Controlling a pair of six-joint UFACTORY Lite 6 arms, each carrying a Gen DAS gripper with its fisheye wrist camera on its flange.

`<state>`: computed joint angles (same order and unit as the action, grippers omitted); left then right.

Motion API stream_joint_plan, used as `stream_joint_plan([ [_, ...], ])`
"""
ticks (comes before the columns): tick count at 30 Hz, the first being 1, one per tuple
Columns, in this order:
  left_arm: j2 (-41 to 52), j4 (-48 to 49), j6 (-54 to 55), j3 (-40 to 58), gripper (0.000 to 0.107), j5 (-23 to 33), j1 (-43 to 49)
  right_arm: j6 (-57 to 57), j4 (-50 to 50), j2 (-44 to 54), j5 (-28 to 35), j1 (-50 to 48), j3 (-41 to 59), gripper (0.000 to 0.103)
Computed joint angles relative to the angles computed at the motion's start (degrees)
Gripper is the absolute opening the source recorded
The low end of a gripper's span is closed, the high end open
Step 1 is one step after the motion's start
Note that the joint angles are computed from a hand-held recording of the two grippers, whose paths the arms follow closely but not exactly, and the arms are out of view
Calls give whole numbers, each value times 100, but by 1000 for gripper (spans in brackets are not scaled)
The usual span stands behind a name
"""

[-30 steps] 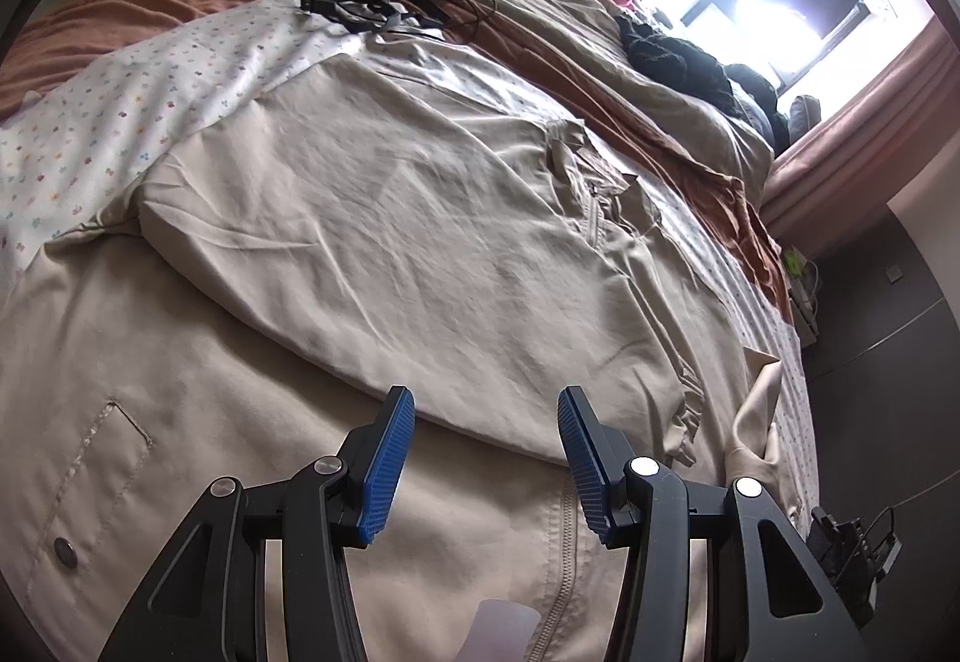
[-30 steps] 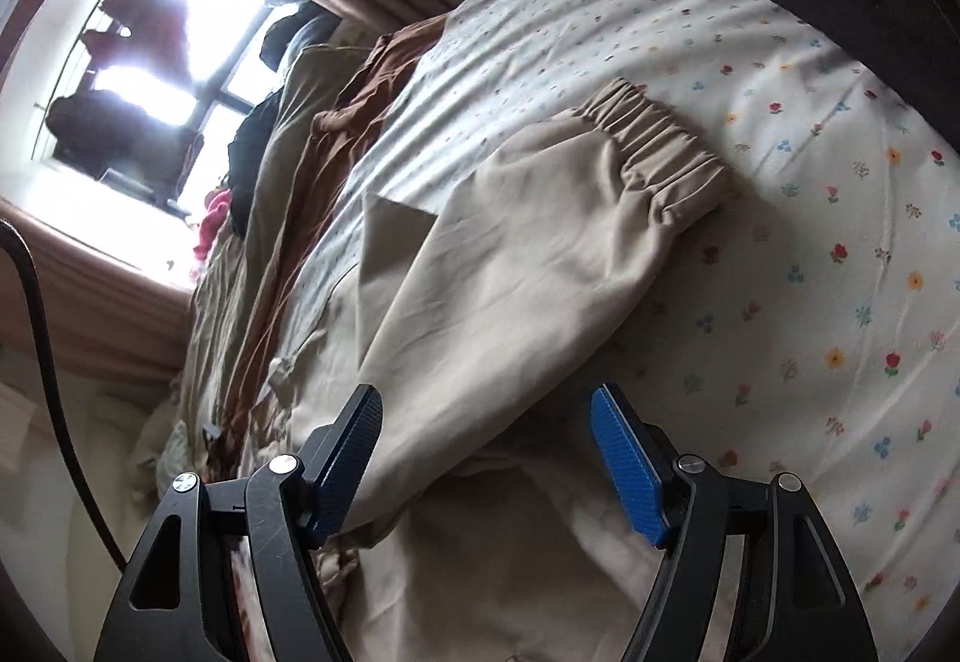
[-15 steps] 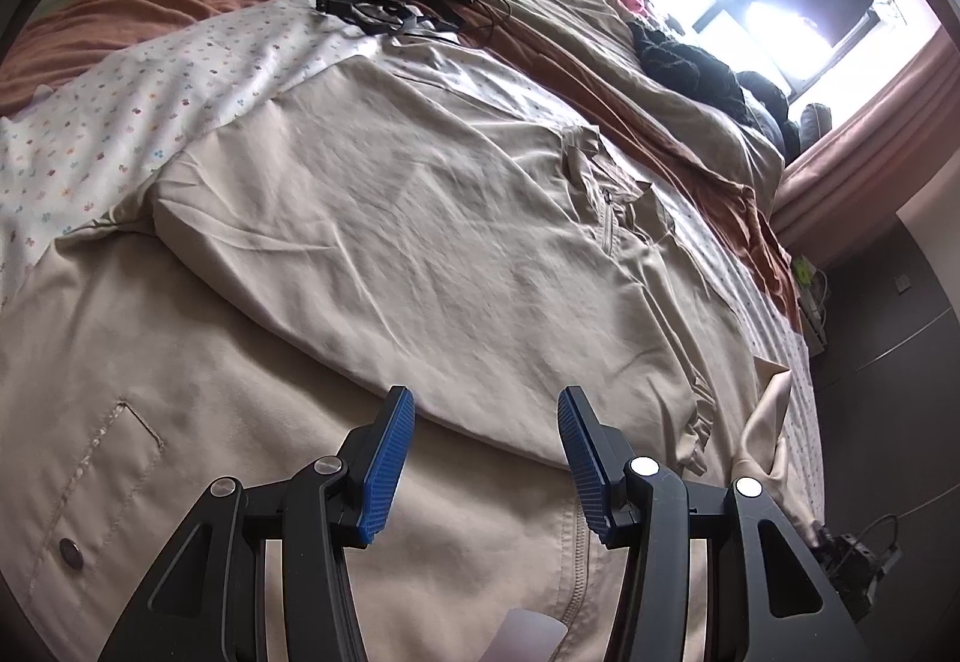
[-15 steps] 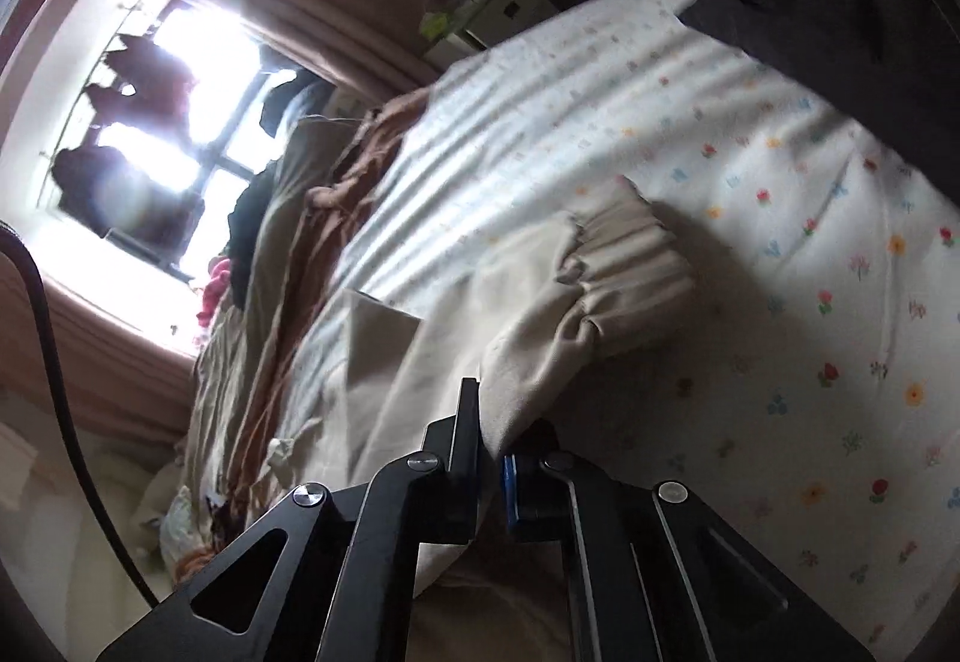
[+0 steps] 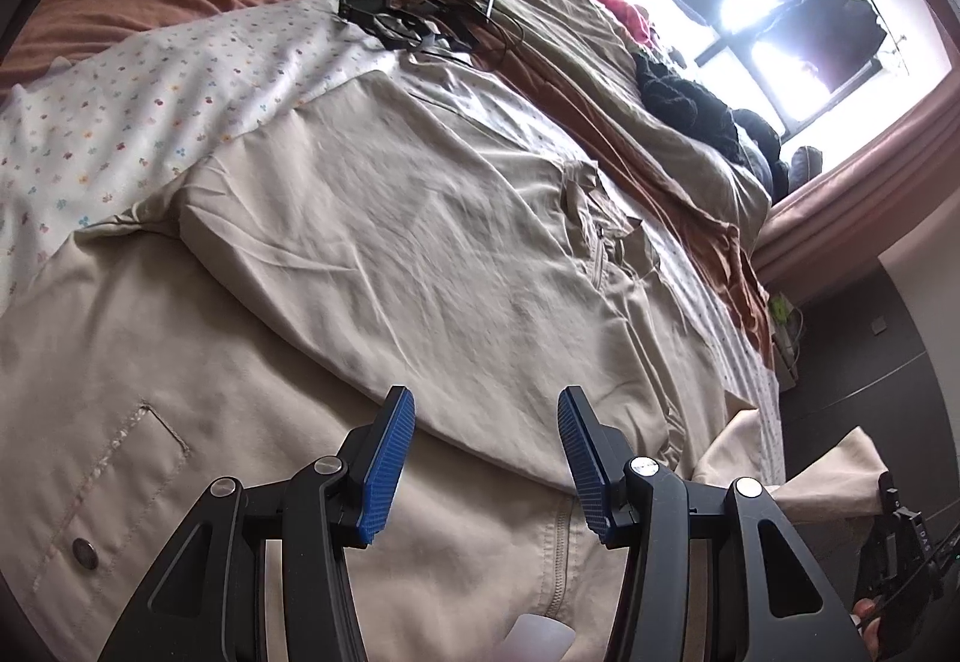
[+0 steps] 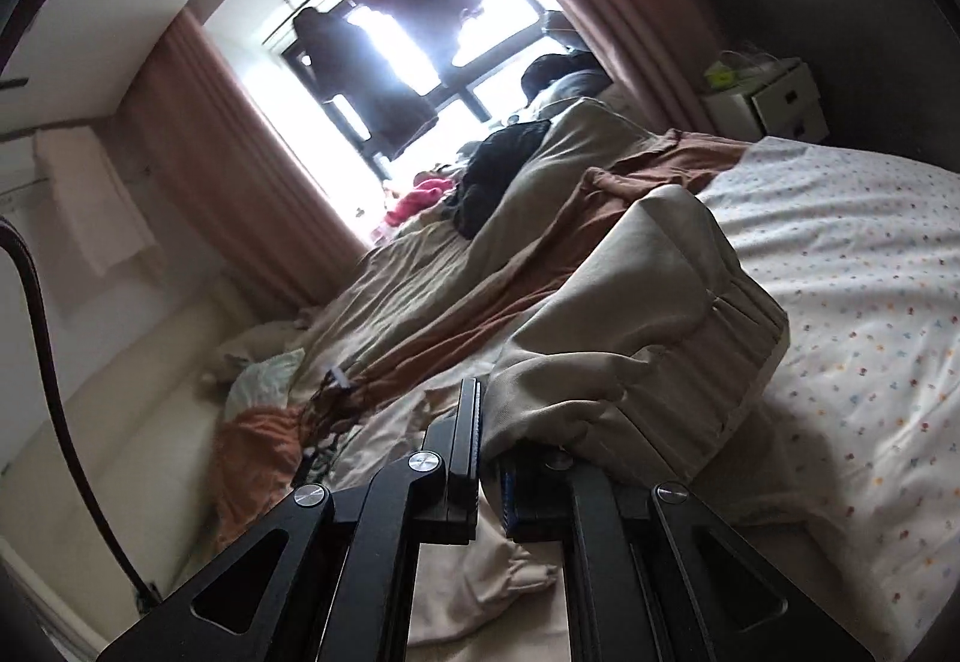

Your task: Fold large clothes

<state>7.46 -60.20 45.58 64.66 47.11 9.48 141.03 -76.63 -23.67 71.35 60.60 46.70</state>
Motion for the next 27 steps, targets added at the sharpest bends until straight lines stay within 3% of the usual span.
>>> stream_joint_plan([
  [12, 561, -165, -117, 590, 52, 603, 828, -633, -91, 3232, -2024, -605, 2643, 6],
  [17, 843, -190, -206, 818, 52, 716, 1066, -998, 324, 4572, -2816, -946, 3643, 6],
  [20, 921, -146, -238, 898, 52, 729, 1117, -1678, 1136, 5107, -3247, -1143, 4183, 9],
  [21, 967, -128, -271, 948, 52, 741, 1131, -1657, 1220, 5136, -3552, -1198, 4132, 18],
  [22, 974, -126, -285, 952, 52, 743, 1144, -1553, 1182, 5086, -3821, -1234, 4013, 37],
  [24, 978, -112, -315, 955, 52, 711, 1150, -1300, 1014, 4960, -4169, -1244, 3770, 62],
  [27, 931, -69, -308, 907, 52, 667, 1107, -890, 664, 4620, -3899, -966, 3390, 70],
])
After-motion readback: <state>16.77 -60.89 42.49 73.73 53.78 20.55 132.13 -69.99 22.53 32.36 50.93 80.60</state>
